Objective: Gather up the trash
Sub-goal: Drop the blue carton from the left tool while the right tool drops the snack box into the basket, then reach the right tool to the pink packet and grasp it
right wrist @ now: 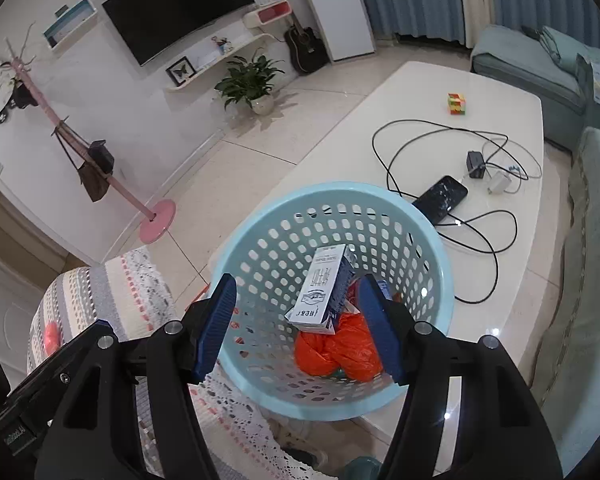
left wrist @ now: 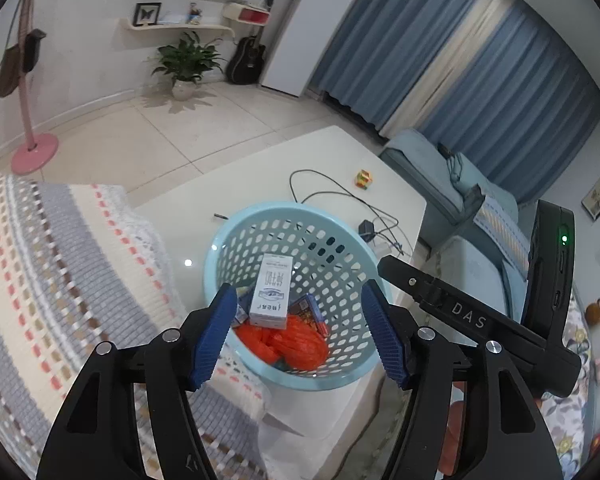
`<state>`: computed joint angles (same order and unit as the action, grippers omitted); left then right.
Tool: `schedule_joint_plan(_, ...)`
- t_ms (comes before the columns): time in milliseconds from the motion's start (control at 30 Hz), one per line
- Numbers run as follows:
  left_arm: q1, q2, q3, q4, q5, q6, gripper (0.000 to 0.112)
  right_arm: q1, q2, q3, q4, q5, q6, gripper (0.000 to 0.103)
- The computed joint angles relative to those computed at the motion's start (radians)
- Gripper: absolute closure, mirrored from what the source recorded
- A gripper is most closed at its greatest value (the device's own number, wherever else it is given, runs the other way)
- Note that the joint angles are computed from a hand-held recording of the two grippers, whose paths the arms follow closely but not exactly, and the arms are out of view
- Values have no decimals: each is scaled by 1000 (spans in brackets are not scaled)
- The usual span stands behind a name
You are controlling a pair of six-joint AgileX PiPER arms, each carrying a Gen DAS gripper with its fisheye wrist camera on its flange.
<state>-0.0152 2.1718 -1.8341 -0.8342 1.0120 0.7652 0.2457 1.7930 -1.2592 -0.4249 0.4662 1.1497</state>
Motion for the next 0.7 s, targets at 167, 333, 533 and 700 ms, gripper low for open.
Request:
schedule_joint_plan(167,42,-57,72,-2,-24,12,49,54,-14,-29,-79,45,46,43)
schedule_joint_plan(333,125,-136,183,-36,-54,65,49,135,-1,-95,-142,88,57,43)
schedule_joint_plan(533,246,-163,242,-39,-68,49,49,252,64,-220,-203,122,-30,43)
schedule_joint_plan(700,346,-175,290,-52,-95,52,49,340,146,-348,-220,160,-106,43)
